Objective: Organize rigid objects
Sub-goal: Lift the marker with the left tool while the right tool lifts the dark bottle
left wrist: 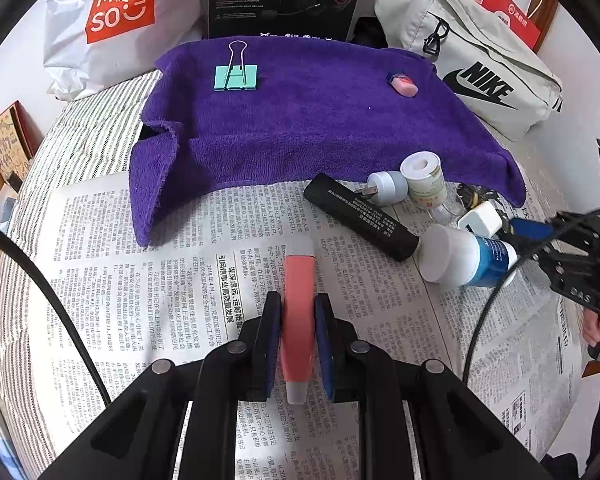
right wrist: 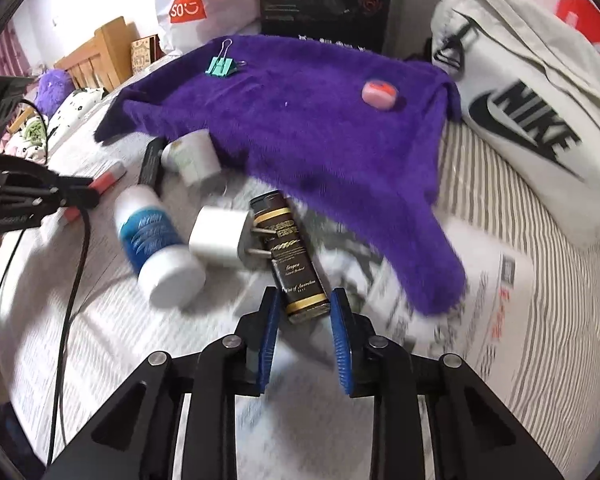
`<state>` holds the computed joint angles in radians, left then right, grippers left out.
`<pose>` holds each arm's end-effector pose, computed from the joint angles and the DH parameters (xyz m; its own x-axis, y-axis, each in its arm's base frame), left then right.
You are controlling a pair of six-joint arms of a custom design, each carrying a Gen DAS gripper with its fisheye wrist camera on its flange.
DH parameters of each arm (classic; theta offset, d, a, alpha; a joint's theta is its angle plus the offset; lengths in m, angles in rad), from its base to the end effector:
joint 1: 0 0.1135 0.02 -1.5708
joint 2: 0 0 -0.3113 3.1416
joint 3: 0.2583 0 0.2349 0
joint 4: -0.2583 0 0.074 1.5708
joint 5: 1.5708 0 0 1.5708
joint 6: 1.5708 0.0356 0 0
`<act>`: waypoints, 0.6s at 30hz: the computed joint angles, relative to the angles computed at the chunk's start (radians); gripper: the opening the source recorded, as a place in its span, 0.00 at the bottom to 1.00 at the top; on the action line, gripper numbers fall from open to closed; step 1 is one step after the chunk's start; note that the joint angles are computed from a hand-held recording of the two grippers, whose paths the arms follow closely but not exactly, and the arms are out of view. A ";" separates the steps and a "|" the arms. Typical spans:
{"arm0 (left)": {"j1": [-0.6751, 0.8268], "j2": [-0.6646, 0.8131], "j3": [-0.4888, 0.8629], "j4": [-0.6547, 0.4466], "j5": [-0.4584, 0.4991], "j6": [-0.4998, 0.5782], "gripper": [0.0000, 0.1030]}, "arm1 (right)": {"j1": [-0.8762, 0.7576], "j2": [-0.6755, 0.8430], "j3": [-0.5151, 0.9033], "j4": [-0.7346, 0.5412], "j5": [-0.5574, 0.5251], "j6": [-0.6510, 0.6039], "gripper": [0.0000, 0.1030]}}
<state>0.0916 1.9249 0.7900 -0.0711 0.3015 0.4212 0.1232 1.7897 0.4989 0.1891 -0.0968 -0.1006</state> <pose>0.3164 0.0184 0.1241 -0.8415 0.3148 -0.4390 0.3969 0.9116 -0.1073 0.2551 0.0351 0.1181 -0.8641 -0.2077 -0.4585 -0.2537 0.9664 0.0404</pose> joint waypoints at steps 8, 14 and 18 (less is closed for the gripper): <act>0.003 0.000 -0.002 0.004 0.008 -0.001 0.16 | 0.025 0.037 0.021 0.040 0.049 -0.009 0.47; 0.006 -0.006 -0.005 0.003 0.009 -0.001 0.16 | 0.053 0.063 0.039 0.075 0.060 -0.007 0.24; -0.004 -0.011 -0.019 0.021 -0.007 -0.005 0.16 | 0.041 0.035 0.022 0.043 0.097 0.035 0.24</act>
<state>0.0873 1.9142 0.7713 -0.0496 0.2942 0.4160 0.1641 1.8245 0.5214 0.2323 0.0002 -0.0660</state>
